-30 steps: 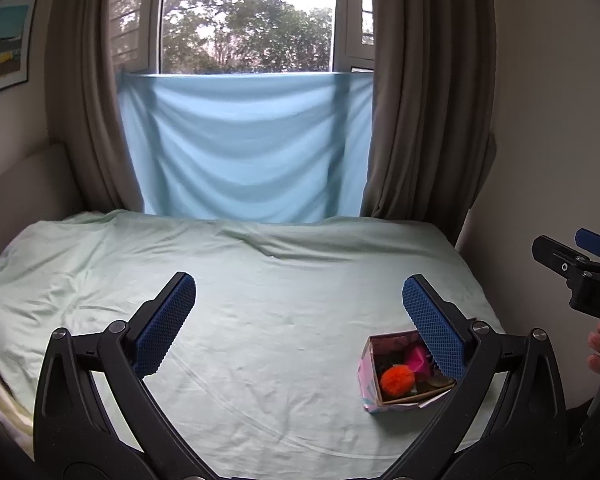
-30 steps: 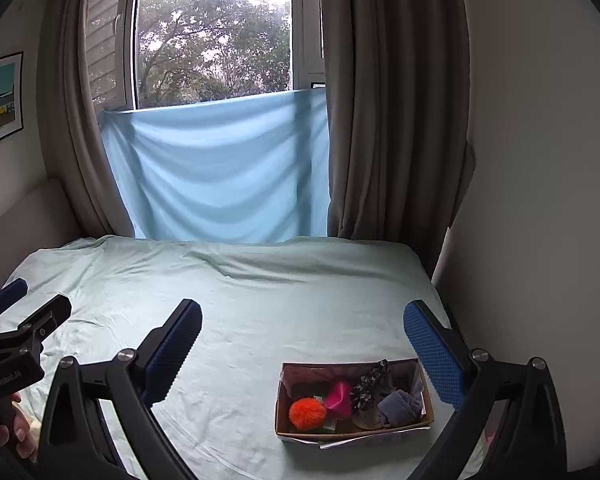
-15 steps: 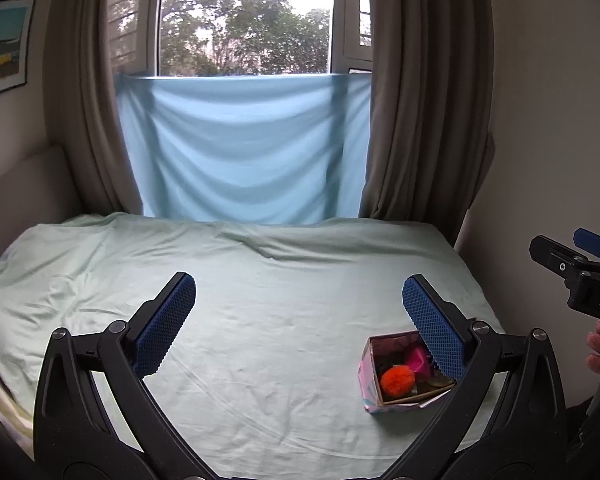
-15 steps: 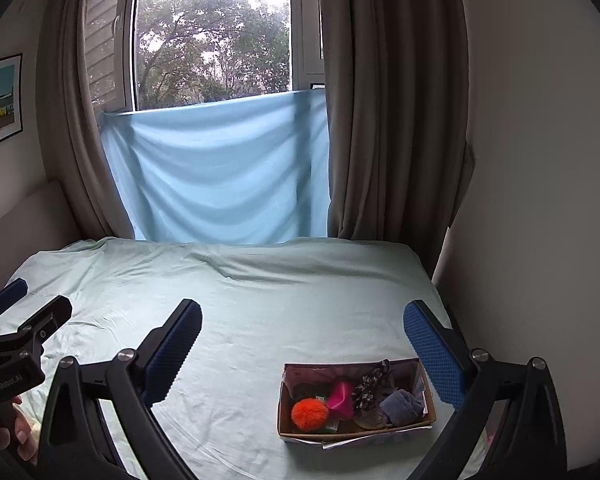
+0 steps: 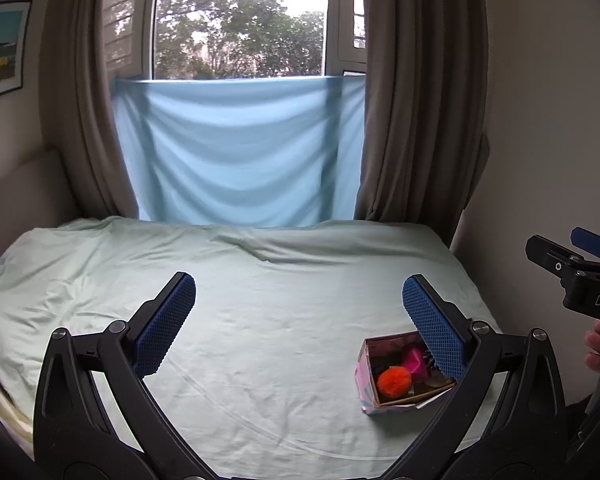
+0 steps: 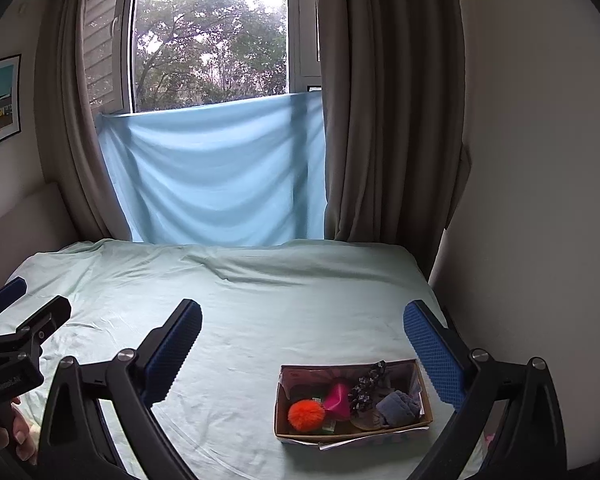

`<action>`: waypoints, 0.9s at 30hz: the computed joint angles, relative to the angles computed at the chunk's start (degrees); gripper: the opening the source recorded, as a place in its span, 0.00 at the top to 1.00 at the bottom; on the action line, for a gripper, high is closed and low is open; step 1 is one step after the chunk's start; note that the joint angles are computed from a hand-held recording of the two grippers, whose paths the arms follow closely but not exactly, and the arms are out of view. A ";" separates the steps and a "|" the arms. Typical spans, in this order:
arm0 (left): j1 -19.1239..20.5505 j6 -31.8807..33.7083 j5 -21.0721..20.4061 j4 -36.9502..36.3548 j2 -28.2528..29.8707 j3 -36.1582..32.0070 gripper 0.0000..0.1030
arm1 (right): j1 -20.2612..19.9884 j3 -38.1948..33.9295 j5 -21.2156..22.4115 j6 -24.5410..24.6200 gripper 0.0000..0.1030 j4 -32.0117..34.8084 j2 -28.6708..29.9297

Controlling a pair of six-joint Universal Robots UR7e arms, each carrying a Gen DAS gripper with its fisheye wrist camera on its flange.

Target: Organize soft objects

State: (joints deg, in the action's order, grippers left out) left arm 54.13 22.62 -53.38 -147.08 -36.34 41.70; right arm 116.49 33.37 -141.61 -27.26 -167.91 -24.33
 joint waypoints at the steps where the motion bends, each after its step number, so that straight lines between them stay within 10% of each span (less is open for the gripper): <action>1: 0.00 0.00 0.00 0.00 0.00 0.00 0.00 | 0.01 -0.20 -0.02 -0.06 0.02 0.00 0.13; 27: -0.30 2.50 2.11 -1.09 1.95 -2.35 0.00 | -0.21 -2.83 0.19 0.01 0.02 1.14 1.30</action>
